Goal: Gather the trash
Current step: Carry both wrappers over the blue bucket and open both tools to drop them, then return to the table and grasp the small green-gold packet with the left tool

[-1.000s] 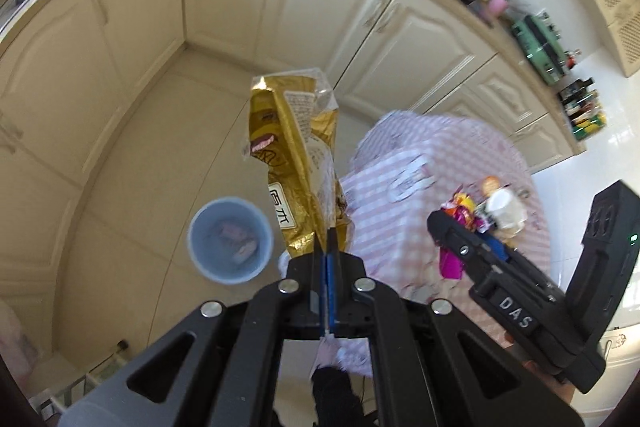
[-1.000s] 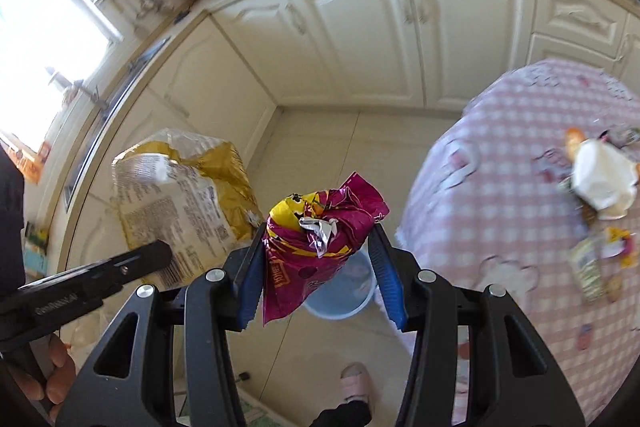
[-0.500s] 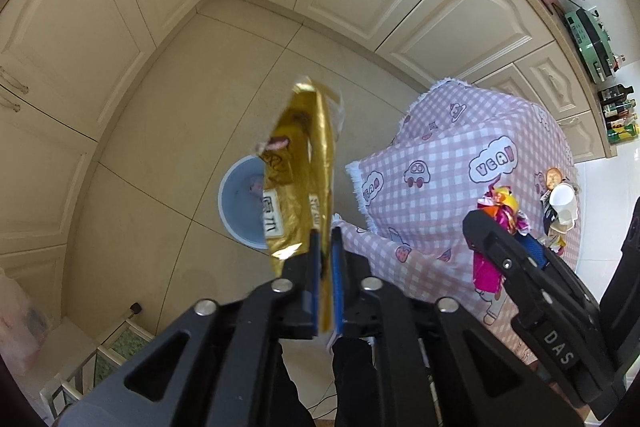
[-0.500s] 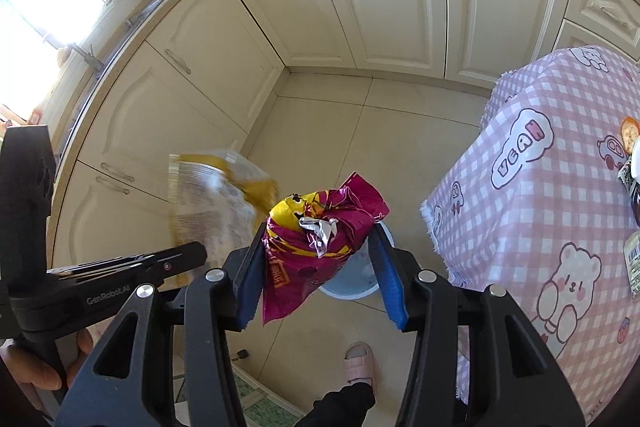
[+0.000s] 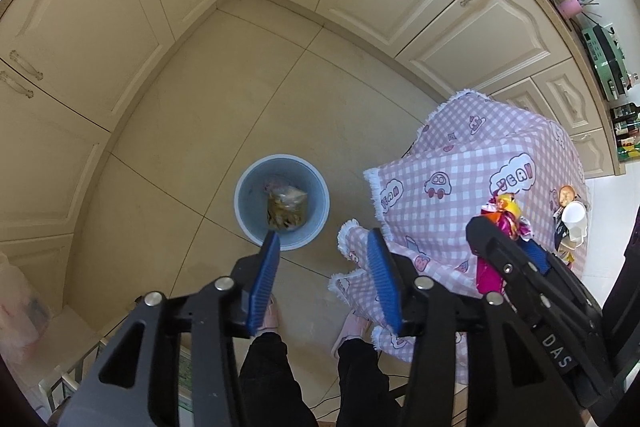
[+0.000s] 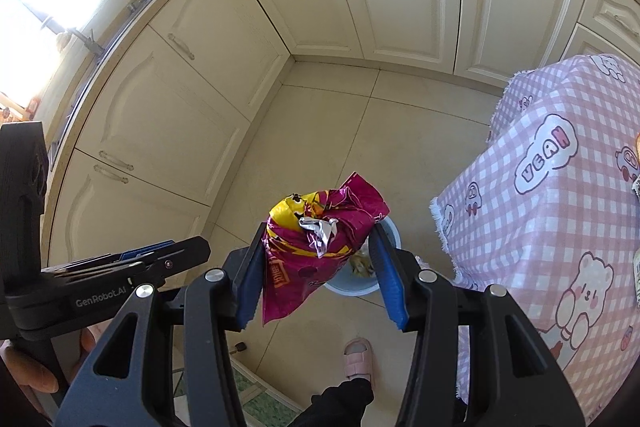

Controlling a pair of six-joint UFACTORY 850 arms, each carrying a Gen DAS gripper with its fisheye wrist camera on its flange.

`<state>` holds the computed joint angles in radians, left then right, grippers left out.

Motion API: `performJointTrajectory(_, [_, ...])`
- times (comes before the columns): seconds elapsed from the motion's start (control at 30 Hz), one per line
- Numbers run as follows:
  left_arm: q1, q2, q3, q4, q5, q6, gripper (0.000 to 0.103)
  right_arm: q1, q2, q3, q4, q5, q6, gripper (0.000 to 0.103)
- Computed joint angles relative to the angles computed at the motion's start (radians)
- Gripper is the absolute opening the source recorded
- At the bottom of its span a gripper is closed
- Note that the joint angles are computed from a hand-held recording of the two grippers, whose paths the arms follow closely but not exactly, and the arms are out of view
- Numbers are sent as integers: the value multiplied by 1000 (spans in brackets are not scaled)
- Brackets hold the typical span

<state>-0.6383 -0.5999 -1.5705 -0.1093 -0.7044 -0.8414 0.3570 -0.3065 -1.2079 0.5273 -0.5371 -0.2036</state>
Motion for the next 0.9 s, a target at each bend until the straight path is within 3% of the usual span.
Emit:
performJointTrajectory(0.6, [9, 143, 140, 112, 30, -169, 56, 48, -27, -54, 60, -2, -80, 54])
performJointTrajectory(0.9, [-32, 125, 72, 174, -5, -246, 56, -4, 32, -7, 134, 10, -179, 57])
